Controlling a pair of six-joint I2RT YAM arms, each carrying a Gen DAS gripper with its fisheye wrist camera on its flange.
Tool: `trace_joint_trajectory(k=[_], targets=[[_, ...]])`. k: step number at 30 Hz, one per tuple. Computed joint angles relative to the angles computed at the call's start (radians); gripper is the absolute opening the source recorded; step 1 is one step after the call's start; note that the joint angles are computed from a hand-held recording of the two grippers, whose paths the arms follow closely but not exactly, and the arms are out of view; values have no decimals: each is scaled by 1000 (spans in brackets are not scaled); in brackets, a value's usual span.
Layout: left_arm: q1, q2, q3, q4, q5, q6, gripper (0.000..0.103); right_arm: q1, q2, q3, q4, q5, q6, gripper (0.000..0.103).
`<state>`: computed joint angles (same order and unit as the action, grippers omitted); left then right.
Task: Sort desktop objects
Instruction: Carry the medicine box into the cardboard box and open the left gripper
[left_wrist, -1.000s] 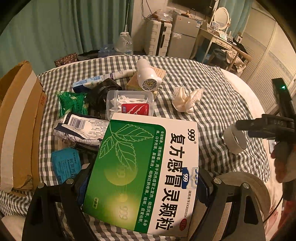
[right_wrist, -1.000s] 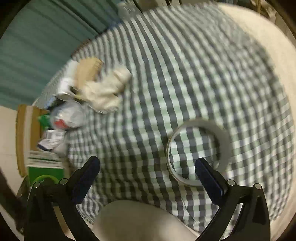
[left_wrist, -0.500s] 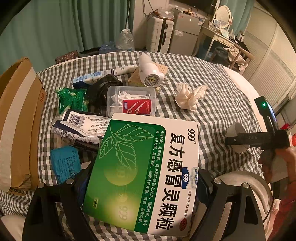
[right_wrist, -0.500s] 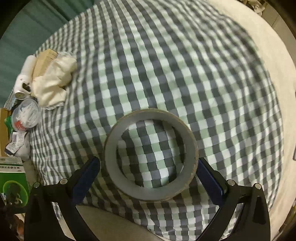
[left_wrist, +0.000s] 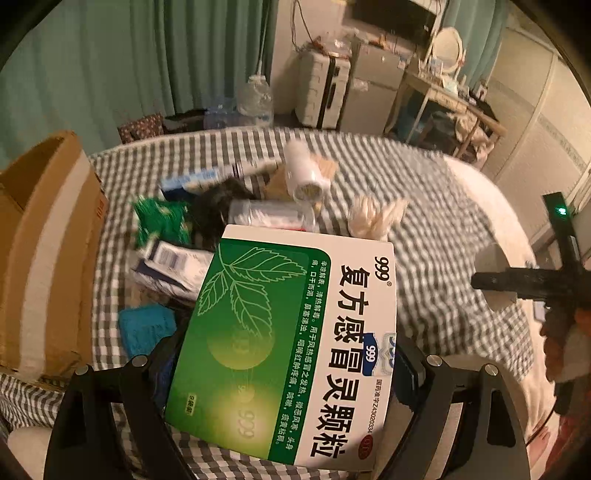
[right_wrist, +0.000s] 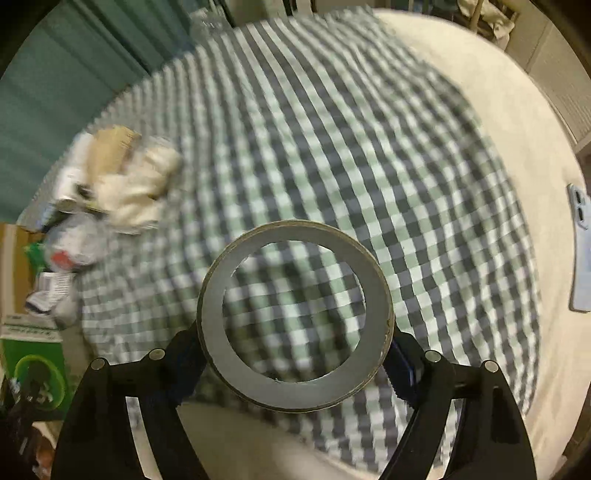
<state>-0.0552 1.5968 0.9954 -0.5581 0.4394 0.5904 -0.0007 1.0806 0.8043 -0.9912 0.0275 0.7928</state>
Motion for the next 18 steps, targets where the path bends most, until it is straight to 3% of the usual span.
trace_joint_trajectory(k=[5,10,14,18], targets=[[53,-56,72,-61,59,7,90,215,-22,233,-200,162,89,82],[128,-69,211,-155,120,33,90,549,112,597,-418,379,249,82],[223,-13,422,-295,181,83,90,725,281,860,-473,476,273,82],[332,99,678,-437,249,141,90,816,463,1130,-485,490,225,82]])
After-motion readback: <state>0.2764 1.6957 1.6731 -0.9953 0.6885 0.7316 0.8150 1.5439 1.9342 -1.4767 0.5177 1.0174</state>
